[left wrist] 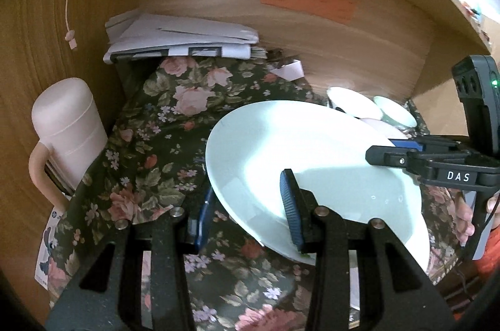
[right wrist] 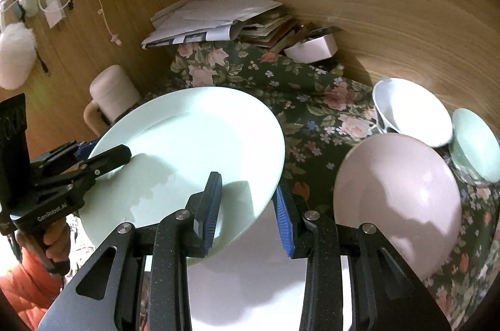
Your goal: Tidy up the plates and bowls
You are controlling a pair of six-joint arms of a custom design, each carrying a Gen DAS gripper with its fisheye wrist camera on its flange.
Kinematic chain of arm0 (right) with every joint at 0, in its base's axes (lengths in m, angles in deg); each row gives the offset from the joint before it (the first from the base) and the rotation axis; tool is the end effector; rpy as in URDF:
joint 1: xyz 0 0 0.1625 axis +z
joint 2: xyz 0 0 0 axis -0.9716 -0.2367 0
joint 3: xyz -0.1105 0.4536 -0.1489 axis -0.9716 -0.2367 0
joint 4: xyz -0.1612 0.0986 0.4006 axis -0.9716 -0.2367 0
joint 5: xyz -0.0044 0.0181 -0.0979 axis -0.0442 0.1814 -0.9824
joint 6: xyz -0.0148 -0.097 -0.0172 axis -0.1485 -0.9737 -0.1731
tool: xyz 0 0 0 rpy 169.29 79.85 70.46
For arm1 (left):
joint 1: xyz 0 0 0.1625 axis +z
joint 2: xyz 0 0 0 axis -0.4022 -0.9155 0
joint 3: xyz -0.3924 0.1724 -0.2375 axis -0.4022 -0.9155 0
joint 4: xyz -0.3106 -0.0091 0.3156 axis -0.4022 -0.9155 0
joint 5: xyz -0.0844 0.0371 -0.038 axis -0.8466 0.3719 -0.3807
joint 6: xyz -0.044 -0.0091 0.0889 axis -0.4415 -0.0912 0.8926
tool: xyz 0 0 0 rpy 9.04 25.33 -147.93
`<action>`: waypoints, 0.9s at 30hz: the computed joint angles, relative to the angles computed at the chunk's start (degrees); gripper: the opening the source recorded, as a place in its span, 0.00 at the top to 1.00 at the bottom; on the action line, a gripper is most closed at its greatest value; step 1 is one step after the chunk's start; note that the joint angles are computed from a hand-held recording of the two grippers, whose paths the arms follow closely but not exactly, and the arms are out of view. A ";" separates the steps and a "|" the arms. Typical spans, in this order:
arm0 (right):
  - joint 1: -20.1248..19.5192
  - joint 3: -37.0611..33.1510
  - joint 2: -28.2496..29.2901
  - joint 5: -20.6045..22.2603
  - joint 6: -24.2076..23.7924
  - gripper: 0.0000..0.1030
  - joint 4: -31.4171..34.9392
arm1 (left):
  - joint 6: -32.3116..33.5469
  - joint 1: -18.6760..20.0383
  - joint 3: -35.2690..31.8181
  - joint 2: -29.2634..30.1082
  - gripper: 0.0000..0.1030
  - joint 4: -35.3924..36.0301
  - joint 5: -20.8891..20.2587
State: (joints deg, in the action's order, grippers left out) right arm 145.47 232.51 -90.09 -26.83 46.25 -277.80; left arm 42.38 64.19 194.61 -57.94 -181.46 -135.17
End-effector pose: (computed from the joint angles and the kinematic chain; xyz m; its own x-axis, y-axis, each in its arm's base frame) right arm -0.0342 -0.4409 0.2579 -0.8379 0.0129 0.5457 -0.3985 0.6688 -0.6276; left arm -0.3124 -0.5065 -0.0645 -0.6682 0.5700 -0.4781 0.7407 0.5699 -0.3558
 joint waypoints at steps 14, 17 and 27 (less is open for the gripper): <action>-5.16 6.84 -1.69 4.64 -0.38 0.71 -6.11 | -1.90 -3.37 4.16 0.22 0.61 -2.95 -0.77; -6.63 8.05 -1.86 6.20 -0.11 0.71 -7.07 | -2.63 -3.67 4.66 0.28 0.61 -2.85 -1.25; -12.52 11.28 -0.35 11.55 1.50 0.71 -10.87 | -3.95 -3.83 5.11 1.30 0.61 -1.72 -2.85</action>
